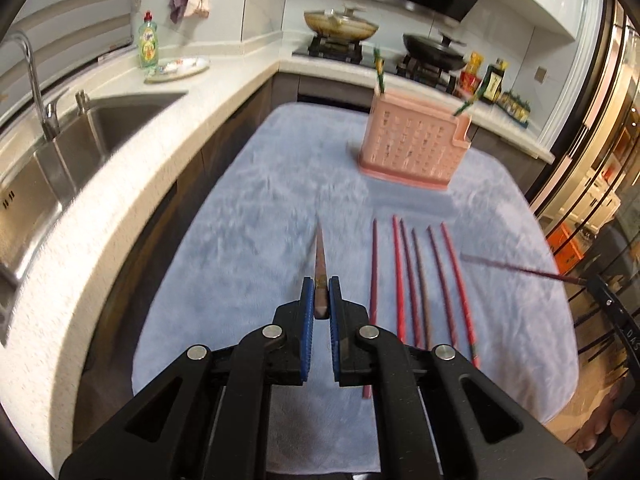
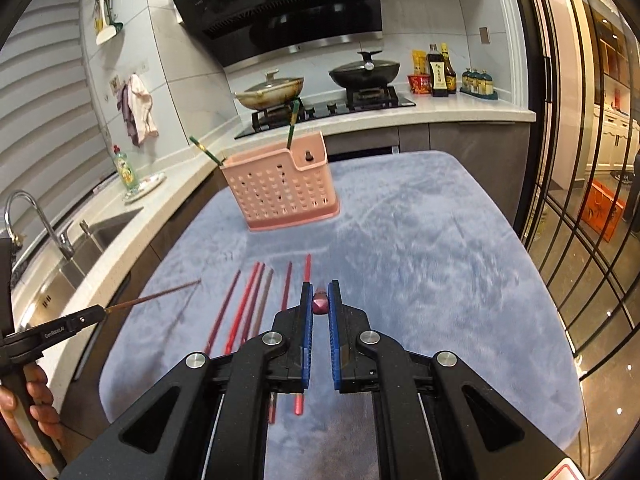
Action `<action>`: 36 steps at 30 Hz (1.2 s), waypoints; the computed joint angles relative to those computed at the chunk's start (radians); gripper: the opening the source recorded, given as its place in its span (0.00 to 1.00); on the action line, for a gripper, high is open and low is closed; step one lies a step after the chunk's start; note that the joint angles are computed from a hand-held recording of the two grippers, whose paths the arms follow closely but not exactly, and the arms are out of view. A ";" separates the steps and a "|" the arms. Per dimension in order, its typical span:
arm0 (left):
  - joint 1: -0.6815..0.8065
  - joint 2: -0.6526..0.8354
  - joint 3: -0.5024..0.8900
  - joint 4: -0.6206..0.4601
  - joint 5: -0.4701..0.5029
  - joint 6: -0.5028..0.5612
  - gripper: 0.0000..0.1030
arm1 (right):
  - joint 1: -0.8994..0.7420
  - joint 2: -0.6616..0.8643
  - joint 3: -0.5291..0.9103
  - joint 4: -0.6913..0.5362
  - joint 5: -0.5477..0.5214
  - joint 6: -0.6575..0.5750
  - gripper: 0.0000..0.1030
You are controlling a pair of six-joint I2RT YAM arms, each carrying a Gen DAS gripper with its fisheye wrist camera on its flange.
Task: Organize utensils
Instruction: 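Lift both chopsticks and carry them over the pink basket with both tools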
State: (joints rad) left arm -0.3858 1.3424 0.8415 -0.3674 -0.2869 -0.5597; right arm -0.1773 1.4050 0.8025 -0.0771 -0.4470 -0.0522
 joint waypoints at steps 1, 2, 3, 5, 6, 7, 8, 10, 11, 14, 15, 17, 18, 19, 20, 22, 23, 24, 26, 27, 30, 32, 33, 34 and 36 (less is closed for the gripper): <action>0.006 0.000 0.028 -0.017 -0.003 0.010 0.07 | 0.004 0.001 0.015 -0.003 0.000 0.005 0.07; 0.012 0.001 0.052 -0.030 -0.002 0.019 0.07 | 0.006 0.010 0.043 -0.012 -0.008 0.013 0.07; 0.020 0.006 0.077 -0.040 0.002 0.029 0.07 | 0.008 0.020 0.068 -0.020 -0.016 0.020 0.07; 0.043 0.029 0.147 -0.061 0.011 0.053 0.07 | 0.011 0.035 0.105 -0.029 -0.025 0.031 0.07; 0.050 0.039 0.167 -0.063 0.014 0.060 0.07 | 0.019 0.050 0.137 -0.030 -0.022 0.040 0.07; 0.061 0.056 0.202 -0.067 0.021 0.072 0.07 | 0.025 0.061 0.160 -0.030 -0.020 0.047 0.07; 0.070 0.073 0.239 -0.071 0.028 0.084 0.07 | 0.029 0.074 0.186 -0.032 -0.022 0.057 0.07; 0.080 0.103 0.302 -0.075 0.029 0.103 0.07 | 0.038 0.105 0.241 -0.034 -0.028 0.075 0.07; 0.083 0.117 0.332 -0.076 0.028 0.112 0.07 | 0.044 0.123 0.274 -0.034 -0.025 0.084 0.07; 0.093 0.176 0.444 -0.087 0.030 0.135 0.07 | 0.059 0.165 0.356 -0.035 -0.020 0.103 0.07; 0.096 0.196 0.481 -0.090 0.032 0.140 0.07 | 0.066 0.189 0.400 -0.037 -0.018 0.112 0.07; 0.099 0.247 0.577 -0.101 0.029 0.153 0.07 | 0.078 0.226 0.472 -0.041 -0.015 0.132 0.07; 0.100 0.267 0.620 -0.105 0.025 0.159 0.07 | 0.085 0.253 0.523 -0.046 -0.014 0.145 0.07; 0.100 0.303 0.691 -0.109 0.017 0.170 0.07 | 0.095 0.275 0.567 -0.049 -0.008 0.158 0.07; 0.099 0.324 0.733 -0.113 0.009 0.174 0.07 | 0.105 0.309 0.631 -0.051 0.000 0.176 0.07; 0.101 0.389 0.849 -0.116 -0.005 0.189 0.07 | 0.120 0.368 0.735 -0.050 0.016 0.203 0.07; 0.101 0.417 0.897 -0.114 -0.010 0.195 0.07 | 0.125 0.391 0.777 -0.051 0.020 0.214 0.07; 0.102 0.446 0.945 -0.114 -0.017 0.202 0.07 | 0.134 0.431 0.845 -0.056 0.028 0.230 0.07; 0.105 0.514 1.055 -0.114 -0.033 0.215 0.07 | 0.153 0.519 0.994 -0.077 0.046 0.266 0.07; 0.108 0.549 1.109 -0.111 -0.038 0.223 0.07 | 0.161 0.548 1.043 -0.084 0.053 0.278 0.07; 0.122 0.648 1.261 -0.133 -0.035 0.232 0.07 | 0.184 0.674 1.255 -0.132 0.083 0.314 0.07; 0.135 0.719 1.364 -0.150 -0.021 0.234 0.07 | 0.201 0.766 1.407 -0.177 0.101 0.324 0.07; 0.141 0.765 1.427 -0.166 -0.015 0.235 0.07 | 0.208 0.807 1.471 -0.202 0.110 0.321 0.07; 0.144 0.792 1.467 -0.179 -0.011 0.235 0.07 | 0.215 0.848 1.536 -0.230 0.119 0.318 0.07; 0.150 0.853 1.547 -0.204 0.000 0.238 0.07 | 0.228 0.924 1.651 -0.285 0.136 0.312 0.07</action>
